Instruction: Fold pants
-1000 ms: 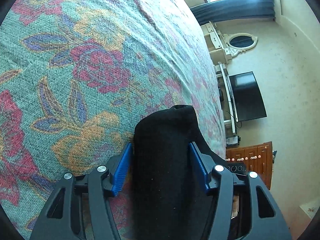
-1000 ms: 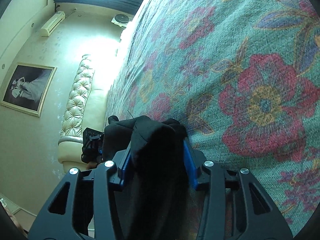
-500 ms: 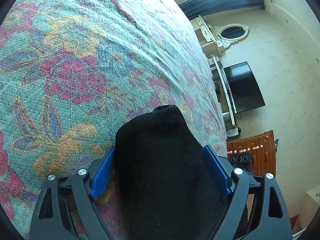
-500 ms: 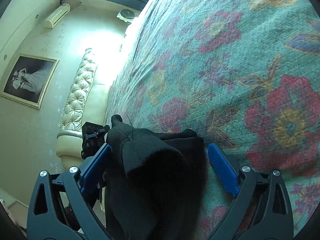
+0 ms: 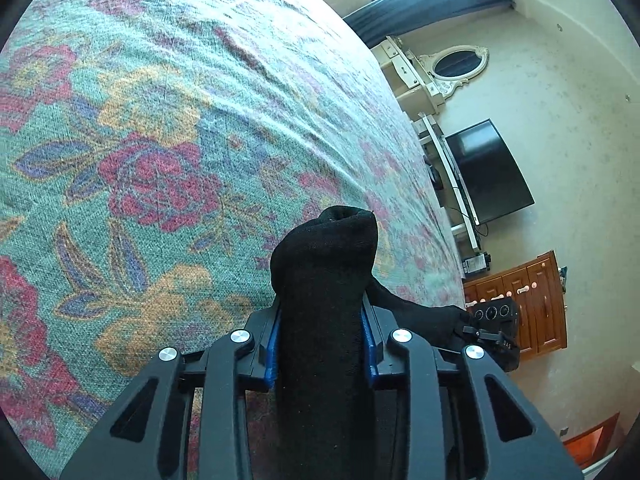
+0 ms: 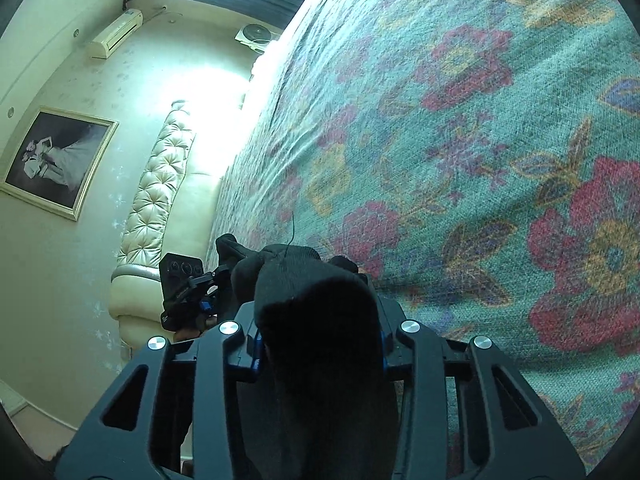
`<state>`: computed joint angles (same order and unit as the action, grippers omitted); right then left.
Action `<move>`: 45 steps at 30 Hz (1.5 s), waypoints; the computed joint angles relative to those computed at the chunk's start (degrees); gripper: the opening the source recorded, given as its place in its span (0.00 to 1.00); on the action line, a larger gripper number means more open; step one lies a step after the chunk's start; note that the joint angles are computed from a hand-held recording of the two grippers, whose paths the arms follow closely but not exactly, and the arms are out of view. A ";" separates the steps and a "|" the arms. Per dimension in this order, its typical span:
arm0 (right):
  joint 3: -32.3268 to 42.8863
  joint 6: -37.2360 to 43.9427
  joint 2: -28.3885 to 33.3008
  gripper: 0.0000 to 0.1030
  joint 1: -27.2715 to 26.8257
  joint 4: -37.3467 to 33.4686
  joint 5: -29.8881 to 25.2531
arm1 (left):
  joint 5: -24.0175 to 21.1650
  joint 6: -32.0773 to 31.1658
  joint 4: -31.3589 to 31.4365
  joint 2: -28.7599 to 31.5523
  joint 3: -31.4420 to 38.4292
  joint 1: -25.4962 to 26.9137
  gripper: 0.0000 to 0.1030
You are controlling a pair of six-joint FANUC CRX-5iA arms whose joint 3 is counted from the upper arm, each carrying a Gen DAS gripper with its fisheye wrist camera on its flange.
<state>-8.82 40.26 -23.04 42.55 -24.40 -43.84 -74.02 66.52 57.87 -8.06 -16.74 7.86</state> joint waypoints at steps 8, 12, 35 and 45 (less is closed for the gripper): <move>9.05 9.09 9.28 0.35 -4.22 -8.74 -0.39 | 0.13 0.27 -0.13 2.10 3.91 3.39 0.28; 15.80 14.24 16.17 0.34 -7.07 -14.25 -1.81 | -0.05 1.48 -2.19 5.33 8.44 5.05 0.28; 27.85 23.91 32.96 0.35 -15.02 -30.60 -3.19 | 1.36 5.81 -1.43 20.78 18.66 8.03 0.32; 17.62 15.25 22.02 0.83 -11.18 -22.19 2.66 | 2.37 1.28 4.85 12.78 9.08 11.93 0.47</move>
<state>8.80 55.51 -1.03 31.37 -46.59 -41.18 -71.65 67.80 62.72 4.72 -7.67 19.79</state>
